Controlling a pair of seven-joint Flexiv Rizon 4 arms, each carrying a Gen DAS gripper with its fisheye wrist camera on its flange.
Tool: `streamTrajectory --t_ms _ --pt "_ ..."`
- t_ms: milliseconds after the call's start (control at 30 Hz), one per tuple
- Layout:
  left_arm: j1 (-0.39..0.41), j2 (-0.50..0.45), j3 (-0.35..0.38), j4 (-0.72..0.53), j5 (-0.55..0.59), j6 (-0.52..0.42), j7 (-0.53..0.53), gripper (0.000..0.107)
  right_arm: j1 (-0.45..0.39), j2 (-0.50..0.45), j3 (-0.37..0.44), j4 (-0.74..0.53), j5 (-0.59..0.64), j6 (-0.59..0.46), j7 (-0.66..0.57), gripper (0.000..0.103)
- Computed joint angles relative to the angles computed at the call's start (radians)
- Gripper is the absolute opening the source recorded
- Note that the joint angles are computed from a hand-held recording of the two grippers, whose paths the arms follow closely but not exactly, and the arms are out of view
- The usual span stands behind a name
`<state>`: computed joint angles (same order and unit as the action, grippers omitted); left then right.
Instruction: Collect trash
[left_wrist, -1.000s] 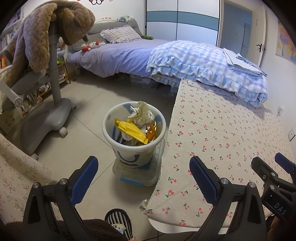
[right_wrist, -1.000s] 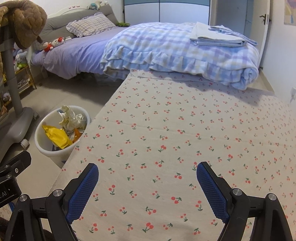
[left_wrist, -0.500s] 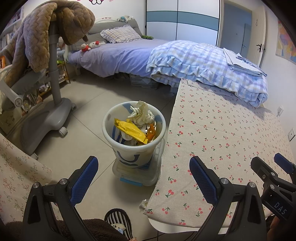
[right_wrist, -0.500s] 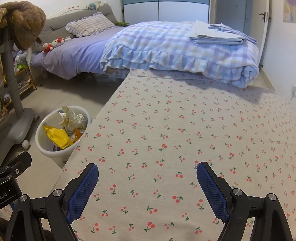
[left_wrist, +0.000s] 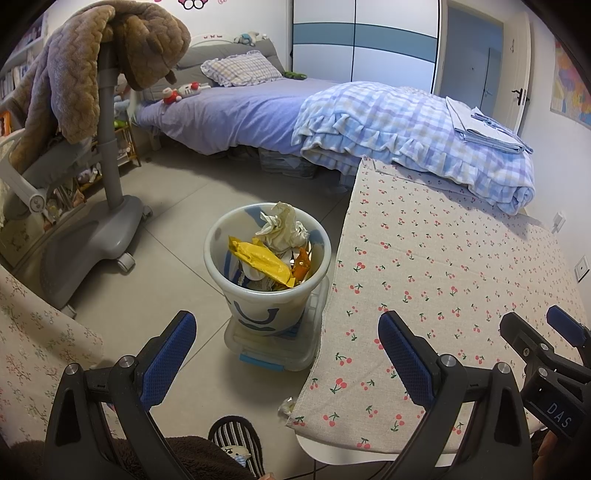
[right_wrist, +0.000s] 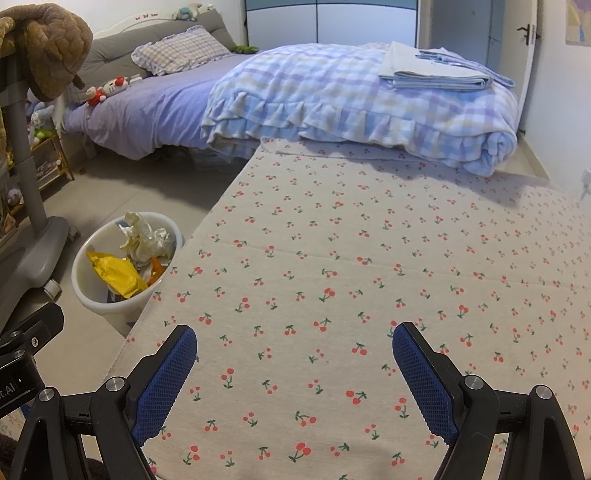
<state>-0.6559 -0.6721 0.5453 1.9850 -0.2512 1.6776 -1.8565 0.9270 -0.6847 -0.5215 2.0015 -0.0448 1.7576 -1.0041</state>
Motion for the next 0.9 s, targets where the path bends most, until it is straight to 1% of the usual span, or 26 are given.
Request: streamTrajectory --t_ms 900 --pt "-0.018 0.0 0.023 -0.01 0.022 -0.014 -0.031 0.1 0.002 -0.002 -0.001 -0.002 0.001 0.001 0.001 0.09"
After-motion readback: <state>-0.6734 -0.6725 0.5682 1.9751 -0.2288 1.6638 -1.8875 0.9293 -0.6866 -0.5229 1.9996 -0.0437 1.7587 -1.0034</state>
